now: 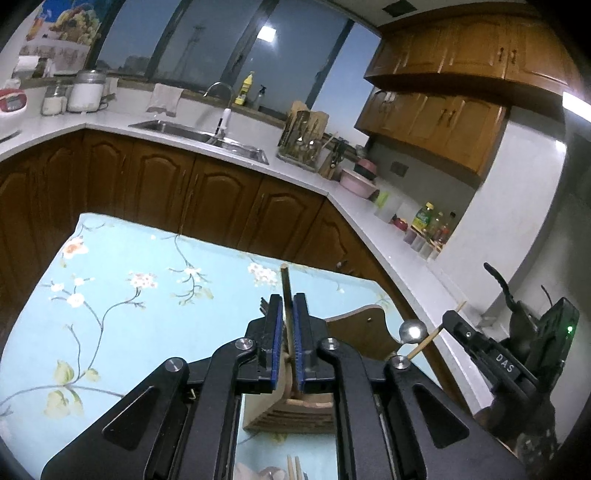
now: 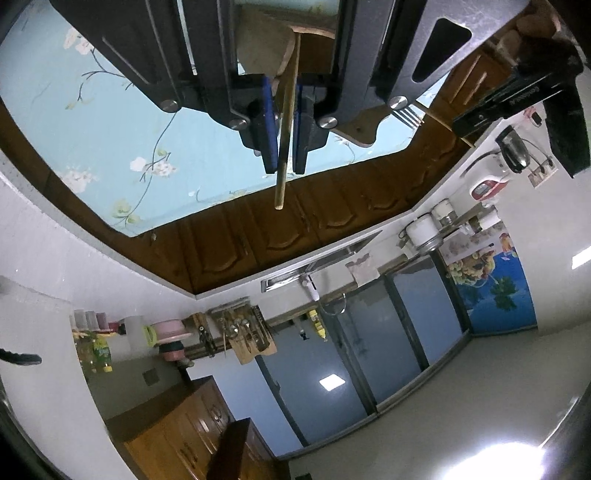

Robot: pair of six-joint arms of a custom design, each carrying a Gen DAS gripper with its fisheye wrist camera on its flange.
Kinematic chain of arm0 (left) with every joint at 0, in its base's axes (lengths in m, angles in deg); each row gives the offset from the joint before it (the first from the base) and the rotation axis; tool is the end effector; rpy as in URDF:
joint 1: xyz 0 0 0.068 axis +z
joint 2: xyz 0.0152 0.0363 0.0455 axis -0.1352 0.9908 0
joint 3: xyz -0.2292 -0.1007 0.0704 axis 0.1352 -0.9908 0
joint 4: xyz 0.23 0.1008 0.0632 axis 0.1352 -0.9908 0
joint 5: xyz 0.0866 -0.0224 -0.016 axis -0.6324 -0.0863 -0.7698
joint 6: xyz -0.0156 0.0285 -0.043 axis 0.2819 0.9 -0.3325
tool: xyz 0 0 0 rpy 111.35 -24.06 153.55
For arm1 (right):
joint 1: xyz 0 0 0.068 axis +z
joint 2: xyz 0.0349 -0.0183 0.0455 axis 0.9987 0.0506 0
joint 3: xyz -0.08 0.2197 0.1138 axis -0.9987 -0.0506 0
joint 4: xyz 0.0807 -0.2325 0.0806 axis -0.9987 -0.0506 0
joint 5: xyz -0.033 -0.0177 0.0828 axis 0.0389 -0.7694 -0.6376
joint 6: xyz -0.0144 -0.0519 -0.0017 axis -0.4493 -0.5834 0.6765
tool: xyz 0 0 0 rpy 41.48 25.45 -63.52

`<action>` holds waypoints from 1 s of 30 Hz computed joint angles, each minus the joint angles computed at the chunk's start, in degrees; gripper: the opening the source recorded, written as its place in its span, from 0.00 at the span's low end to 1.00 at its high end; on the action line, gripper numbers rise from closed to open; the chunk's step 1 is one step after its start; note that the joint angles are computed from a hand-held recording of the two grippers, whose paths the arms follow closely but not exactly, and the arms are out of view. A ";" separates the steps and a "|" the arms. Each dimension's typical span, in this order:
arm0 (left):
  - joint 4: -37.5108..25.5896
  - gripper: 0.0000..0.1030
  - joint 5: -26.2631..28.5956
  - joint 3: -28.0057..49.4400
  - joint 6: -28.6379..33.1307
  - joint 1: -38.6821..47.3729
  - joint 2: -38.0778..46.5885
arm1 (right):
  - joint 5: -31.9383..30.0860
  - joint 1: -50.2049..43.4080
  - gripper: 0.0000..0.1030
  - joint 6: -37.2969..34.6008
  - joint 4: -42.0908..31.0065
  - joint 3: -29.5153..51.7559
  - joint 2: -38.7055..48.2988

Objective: Organize utensils
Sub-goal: 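Lift both chopsticks upright, lower them into the holder and release, then withdraw both open tools back over the remaining utensils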

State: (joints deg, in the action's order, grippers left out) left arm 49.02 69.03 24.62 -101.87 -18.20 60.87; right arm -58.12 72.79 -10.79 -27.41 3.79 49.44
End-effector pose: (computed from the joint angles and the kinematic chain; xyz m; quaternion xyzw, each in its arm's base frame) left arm 0.2875 -0.0595 0.2169 -0.0349 0.8493 -0.2179 0.4797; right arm 0.2765 -0.0523 0.2042 0.0561 0.8152 0.2084 0.5374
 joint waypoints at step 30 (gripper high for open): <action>-36.06 0.96 -17.79 -29.57 -4.32 -10.97 -62.01 | -27.65 -34.27 0.94 -26.24 -40.78 -20.19 -40.50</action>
